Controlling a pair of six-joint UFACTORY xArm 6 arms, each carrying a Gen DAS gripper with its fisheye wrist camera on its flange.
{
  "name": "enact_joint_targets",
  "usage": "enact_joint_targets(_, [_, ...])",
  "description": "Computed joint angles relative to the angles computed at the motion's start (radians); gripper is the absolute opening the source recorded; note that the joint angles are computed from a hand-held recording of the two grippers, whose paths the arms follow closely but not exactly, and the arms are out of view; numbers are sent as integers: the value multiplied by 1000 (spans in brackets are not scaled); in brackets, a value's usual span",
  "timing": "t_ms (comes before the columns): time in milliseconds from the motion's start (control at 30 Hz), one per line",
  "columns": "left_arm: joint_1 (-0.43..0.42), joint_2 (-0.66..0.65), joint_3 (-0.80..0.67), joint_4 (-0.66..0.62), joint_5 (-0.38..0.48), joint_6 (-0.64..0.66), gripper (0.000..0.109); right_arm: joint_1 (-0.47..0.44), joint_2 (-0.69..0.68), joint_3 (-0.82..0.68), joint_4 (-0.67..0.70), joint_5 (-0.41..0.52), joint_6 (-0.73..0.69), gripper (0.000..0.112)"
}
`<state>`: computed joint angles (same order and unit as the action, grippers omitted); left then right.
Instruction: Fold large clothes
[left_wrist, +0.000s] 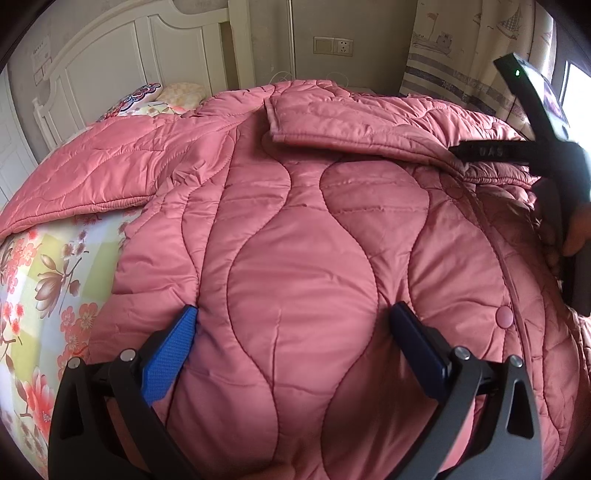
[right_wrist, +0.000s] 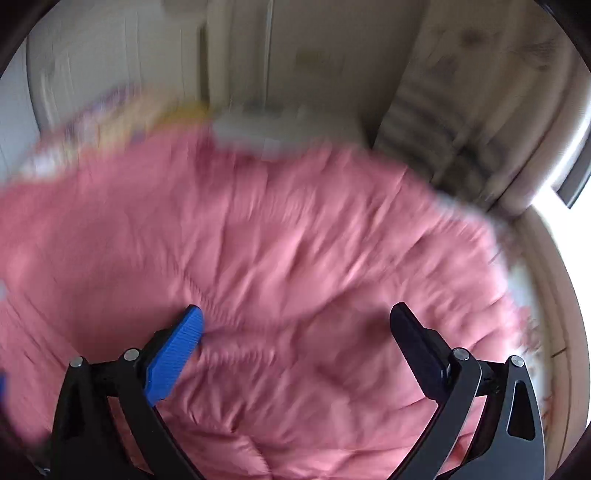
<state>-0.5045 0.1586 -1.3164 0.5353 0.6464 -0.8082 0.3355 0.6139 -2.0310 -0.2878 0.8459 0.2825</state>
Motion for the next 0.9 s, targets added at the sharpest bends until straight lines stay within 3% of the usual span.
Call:
enact_joint_targets(33, [0,-2,1,-2,2,5,101,-3,-8,29,-4,-41,34,98])
enact_joint_targets(100, [8,-20,22,-56,-18,81,101,-7,0,-11,32,1,59,98])
enact_joint_targets(167, [58,-87,121,-245,-169,194,95,-12,-33,13,33,-22,98,98])
enact_joint_targets(233, [130,-190,263,-455,-365,241,95,-17,-119,133,31,-137,137,98])
enact_joint_targets(300, [233,-271,356,-664,-454,314,96,-19,-159,195,38,-169,159,98])
enact_joint_targets(367, [332,-313,384,-829,-445,397,96,-16,-183,248,65,-171,124,98])
enact_joint_targets(433, [462,-337,408,-981,-455,440,96,-1,-179,279,1,-148,132,98])
enact_joint_targets(500, [537,-322,400,-1191,-481,580,96,3,-197,346,-59,-210,189,98])
enact_joint_targets(600, [626,-260,298,-1505,-438,828,96,5,-189,329,-86,-202,228,98])
enact_joint_targets(667, [668,-179,201,-1612,-426,940,94,8,-187,329,-106,-201,239,98])
enact_joint_targets(700, [675,-141,164,-1603,-430,940,91,8,-198,349,-107,-214,245,98])
enact_joint_targets(733, [678,-116,141,-1553,-433,899,70,7,-214,376,-103,-233,252,98])
enact_joint_targets(767, [684,-87,111,-1472,-412,815,30,4,-226,400,-97,-257,256,98])
enact_joint_targets(800, [689,-73,89,-1433,-379,754,8,-2,-248,436,-90,-297,264,98])
enact_joint_targets(833, [673,-63,74,-1435,-386,707,8,-9,-273,478,-83,-350,274,98])
enact_joint_targets(900, [604,-84,81,-1337,-517,644,7,-27,-324,560,-94,-467,318,98])
